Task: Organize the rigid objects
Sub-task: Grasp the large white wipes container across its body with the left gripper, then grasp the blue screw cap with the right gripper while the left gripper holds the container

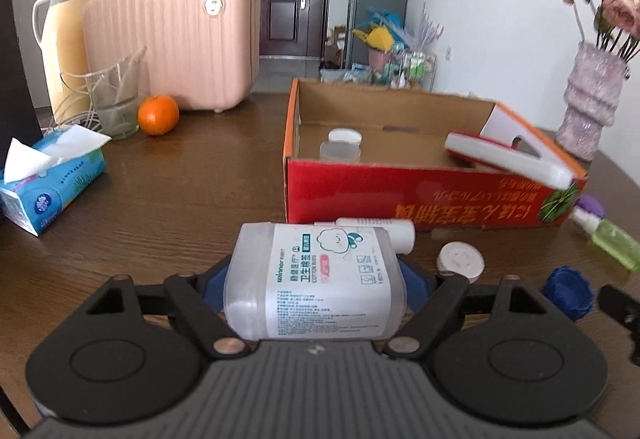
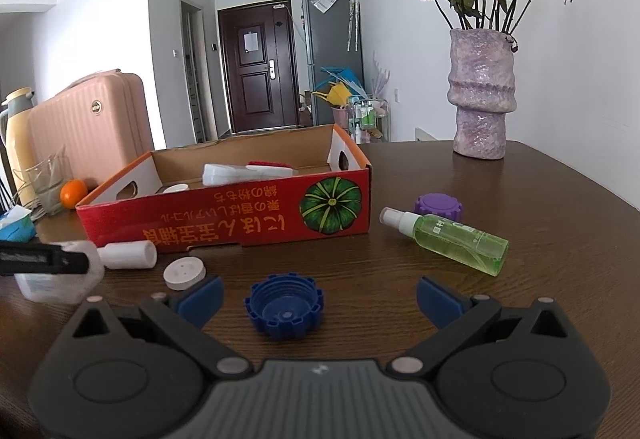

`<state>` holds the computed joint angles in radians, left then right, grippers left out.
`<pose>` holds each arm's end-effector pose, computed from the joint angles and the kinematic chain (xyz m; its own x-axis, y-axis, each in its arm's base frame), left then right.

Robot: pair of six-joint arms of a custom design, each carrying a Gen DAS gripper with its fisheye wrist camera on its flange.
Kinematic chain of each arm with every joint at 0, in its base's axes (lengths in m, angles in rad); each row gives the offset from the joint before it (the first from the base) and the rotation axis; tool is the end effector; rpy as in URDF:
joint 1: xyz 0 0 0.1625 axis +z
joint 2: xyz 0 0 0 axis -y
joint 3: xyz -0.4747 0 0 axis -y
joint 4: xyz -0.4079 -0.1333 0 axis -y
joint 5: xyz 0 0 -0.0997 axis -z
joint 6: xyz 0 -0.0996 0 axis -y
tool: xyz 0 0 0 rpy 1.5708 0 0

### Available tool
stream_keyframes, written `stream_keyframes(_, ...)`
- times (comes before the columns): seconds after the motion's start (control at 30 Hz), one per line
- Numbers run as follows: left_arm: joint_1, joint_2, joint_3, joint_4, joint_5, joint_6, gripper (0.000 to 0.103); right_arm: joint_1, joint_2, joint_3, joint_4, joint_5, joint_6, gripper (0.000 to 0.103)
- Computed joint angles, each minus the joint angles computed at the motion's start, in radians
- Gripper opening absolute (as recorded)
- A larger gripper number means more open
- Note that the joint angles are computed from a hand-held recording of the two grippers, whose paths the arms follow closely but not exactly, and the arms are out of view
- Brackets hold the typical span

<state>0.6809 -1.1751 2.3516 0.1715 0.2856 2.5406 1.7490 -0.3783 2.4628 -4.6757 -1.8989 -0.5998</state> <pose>-0.0491 -0.3343 0.1745 -0.7106 -0.2767 -0.6469 0.4316 0.5547 -0.7114 0.1658 -0.3493 0.0182 -0.7569 -0.2059 0.6202 -0.6299 0.4827 -0.6084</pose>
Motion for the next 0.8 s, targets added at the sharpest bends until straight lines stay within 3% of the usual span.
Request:
stream_keyframes(0.13, -0.111, 0.009, 0.064, 0.087, -0.046, -0.205, 0.083, -0.002, 0.004, 0.002, -0.010, 0.006, -0.001, 0.103)
stream_keyframes(0.27, -0.243, 0.099, 0.144, 0.264, -0.073, -0.583, 0.083, -0.001, 0.006, 0.004, -0.011, 0.006, -0.004, 0.103)
stream_keyframes(0.37, -0.299, 0.162, 0.184, 0.338, -0.058, -0.764, 0.083, 0.001, 0.008, 0.004, -0.009, 0.006, -0.011, 0.103)
stream_keyframes(0.57, -0.341, 0.219, 0.216, 0.375, -0.043, -0.884, 0.083, 0.007, -0.021, -0.001, 0.107, 0.008, -0.025, 0.103)
stream_keyframes(0.8, -0.334, 0.209, 0.222, 0.363, -0.043, -0.875, 0.083, 0.036, -0.032, -0.075, 0.267, -0.077, -0.081, 0.092)
